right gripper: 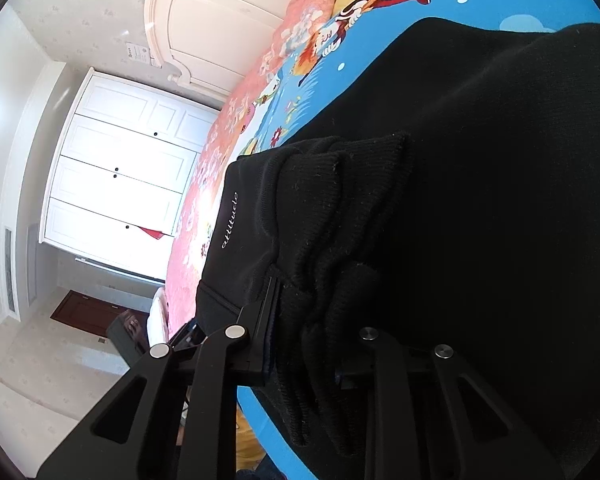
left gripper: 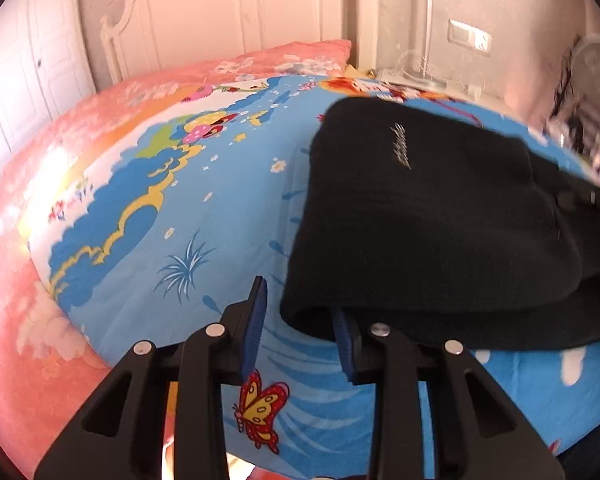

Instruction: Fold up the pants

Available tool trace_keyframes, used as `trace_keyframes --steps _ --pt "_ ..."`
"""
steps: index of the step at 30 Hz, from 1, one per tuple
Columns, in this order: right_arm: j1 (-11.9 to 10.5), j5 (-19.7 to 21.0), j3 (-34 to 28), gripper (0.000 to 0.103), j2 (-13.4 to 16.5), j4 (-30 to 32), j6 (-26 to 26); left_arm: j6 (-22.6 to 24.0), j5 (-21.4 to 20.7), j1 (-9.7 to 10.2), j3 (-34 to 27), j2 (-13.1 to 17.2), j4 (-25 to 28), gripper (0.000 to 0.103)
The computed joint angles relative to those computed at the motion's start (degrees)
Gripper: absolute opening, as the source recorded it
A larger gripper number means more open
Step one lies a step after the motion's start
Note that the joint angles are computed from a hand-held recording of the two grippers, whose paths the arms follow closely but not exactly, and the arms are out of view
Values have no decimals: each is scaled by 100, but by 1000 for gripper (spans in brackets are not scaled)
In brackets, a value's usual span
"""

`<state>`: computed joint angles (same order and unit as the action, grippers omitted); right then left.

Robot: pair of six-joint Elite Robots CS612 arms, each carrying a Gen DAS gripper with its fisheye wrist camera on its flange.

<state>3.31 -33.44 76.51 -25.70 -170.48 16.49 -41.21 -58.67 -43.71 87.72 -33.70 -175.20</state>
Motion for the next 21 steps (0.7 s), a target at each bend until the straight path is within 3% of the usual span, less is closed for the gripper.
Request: trace_keyframes --steps 2,5,7,10,16,18,21 --pt "13 -40 -55 21 33 105 36 -331 -411 111 76 -13 -216 41" --pt "45 -105 -74 22 -3 272 -131 -196 -416 131 133 -2 -282 50" --pt "60 -291 5 34 -107 325 -280 -188 -438 141 168 1 -352 55" --pt "95 -716 42 38 -196 34 -278 -301 -661 188 197 14 -441 59" --pt "123 -746 -398 41 -8 218 -14 359 -680 96 375 -118 -398 62" --pt "99 -669 -474 45 45 155 148 654 -900 81 578 -243 -683 71" --pt "106 -658 -548 48 96 153 153 760 -623 -12 869 -446 -1079 80"
